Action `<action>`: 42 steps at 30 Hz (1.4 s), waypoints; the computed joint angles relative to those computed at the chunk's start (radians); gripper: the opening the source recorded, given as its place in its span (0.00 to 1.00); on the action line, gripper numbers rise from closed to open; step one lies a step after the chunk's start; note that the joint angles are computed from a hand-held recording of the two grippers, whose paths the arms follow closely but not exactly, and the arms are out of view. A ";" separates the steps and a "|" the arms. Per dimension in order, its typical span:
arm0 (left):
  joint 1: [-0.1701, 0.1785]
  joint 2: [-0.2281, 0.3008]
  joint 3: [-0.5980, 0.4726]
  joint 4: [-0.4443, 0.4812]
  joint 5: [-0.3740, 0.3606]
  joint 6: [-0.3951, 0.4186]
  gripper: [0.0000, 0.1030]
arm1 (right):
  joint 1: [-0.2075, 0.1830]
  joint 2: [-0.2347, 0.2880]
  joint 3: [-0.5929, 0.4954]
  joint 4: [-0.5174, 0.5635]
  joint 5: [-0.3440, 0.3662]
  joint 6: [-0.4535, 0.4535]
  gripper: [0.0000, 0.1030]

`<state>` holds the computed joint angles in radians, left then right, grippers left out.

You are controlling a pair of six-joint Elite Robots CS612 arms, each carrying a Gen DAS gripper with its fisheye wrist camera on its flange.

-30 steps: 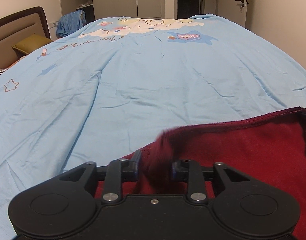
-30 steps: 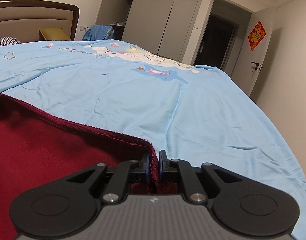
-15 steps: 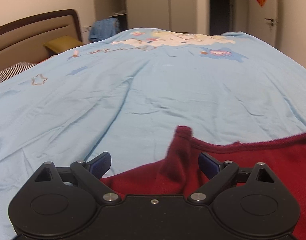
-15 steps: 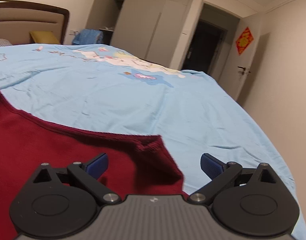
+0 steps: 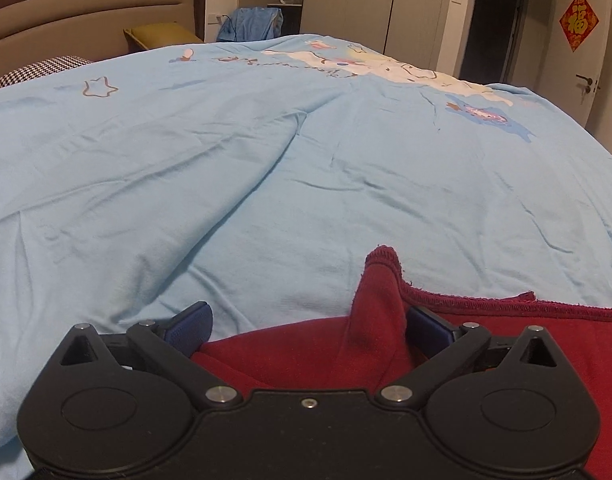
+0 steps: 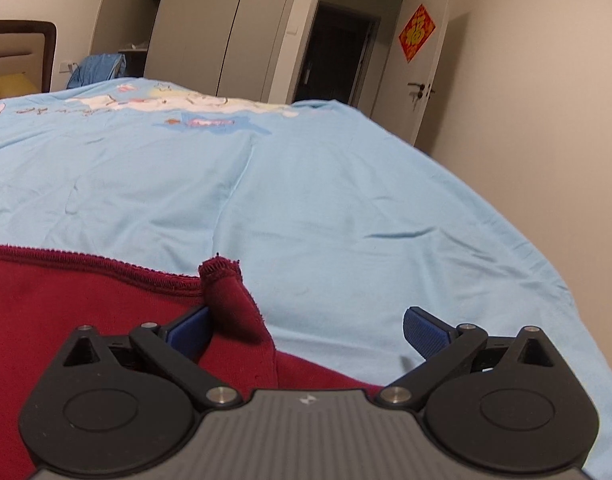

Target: Fold small clothes

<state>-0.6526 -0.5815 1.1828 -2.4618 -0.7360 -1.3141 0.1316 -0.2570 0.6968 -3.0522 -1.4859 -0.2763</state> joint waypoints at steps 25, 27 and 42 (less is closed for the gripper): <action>-0.015 0.004 0.071 -0.202 0.090 -0.054 0.99 | -0.010 -0.002 -0.003 0.050 0.053 0.060 1.00; -0.013 0.004 0.060 -0.161 0.083 -0.053 0.99 | -0.011 -0.002 -0.003 0.051 0.053 0.060 1.00; -0.019 0.006 0.107 -0.333 0.103 -0.034 0.99 | -0.024 -0.006 -0.014 0.111 0.115 0.113 1.00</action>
<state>-0.6711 -0.5753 1.2902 -2.7945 -0.6332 -1.3483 0.1076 -0.2632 0.6829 -2.9414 -1.3712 -0.1629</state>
